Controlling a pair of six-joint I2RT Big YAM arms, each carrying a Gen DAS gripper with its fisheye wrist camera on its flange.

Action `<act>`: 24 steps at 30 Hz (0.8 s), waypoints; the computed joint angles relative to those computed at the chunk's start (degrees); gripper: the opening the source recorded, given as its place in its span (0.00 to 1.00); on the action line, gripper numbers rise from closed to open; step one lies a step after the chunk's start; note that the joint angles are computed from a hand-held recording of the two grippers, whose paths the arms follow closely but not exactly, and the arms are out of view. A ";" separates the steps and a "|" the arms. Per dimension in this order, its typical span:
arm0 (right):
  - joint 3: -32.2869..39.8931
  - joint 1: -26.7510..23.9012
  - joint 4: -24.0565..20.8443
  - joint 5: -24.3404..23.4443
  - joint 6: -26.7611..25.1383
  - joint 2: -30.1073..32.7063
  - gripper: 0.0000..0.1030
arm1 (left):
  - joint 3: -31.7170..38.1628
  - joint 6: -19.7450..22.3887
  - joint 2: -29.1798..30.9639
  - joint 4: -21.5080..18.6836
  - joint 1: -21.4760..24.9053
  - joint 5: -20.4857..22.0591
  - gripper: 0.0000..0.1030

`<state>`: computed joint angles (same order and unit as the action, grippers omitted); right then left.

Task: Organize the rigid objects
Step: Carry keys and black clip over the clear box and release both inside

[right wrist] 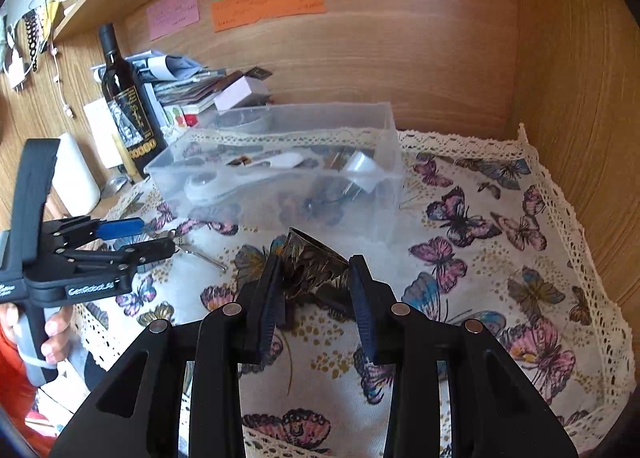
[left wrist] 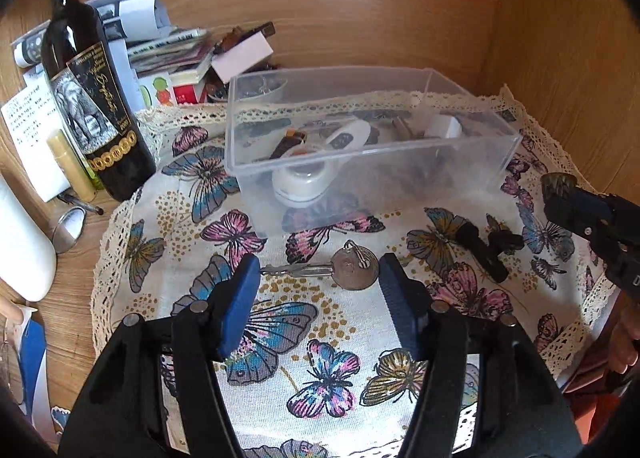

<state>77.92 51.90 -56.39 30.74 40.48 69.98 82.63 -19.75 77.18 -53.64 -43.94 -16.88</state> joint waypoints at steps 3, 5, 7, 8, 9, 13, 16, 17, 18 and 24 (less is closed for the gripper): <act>1.08 -0.49 0.43 1.04 -1.64 0.23 0.30 | 0.94 0.38 -0.92 1.39 -0.01 0.32 0.59; 1.93 -0.86 0.73 1.62 -2.84 0.47 0.30 | 1.69 0.67 -1.20 2.30 -0.20 -0.14 0.59; 2.77 -1.18 0.96 2.20 -3.97 0.71 0.30 | 2.61 0.83 -1.16 3.34 -0.71 -0.91 0.59; 3.09 -1.30 1.15 2.50 -4.51 0.75 0.30 | 2.91 0.90 -1.27 3.82 -0.84 -1.10 0.59; 3.46 -1.43 1.32 2.68 -4.99 0.82 0.30 | 3.25 1.05 -1.43 4.36 -0.92 -1.08 0.59; 4.87 -2.08 2.20 2.94 -7.06 1.19 0.30 | 4.72 1.84 -1.67 6.13 -0.98 -1.05 0.59; 5.96 -2.52 2.63 3.23 -8.42 1.80 0.30 | 6.12 2.38 -1.37 7.19 -0.79 -1.05 0.59; 6.26 -2.70 2.82 3.19 -8.91 1.98 0.30 | 6.47 2.62 -1.27 7.60 -0.73 -1.18 0.59; 6.69 -2.91 2.99 3.23 -9.40 2.26 0.30 | 6.96 2.96 -1.07 8.04 -0.60 -1.25 0.59; 8.34 -4.24 4.08 2.31 -11.85 3.43 0.30 | 9.21 3.72 0.22 9.78 0.68 0.07 0.59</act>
<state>86.26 47.66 -52.30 33.05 28.63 73.42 91.83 -16.03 77.40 -43.87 -43.25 -16.81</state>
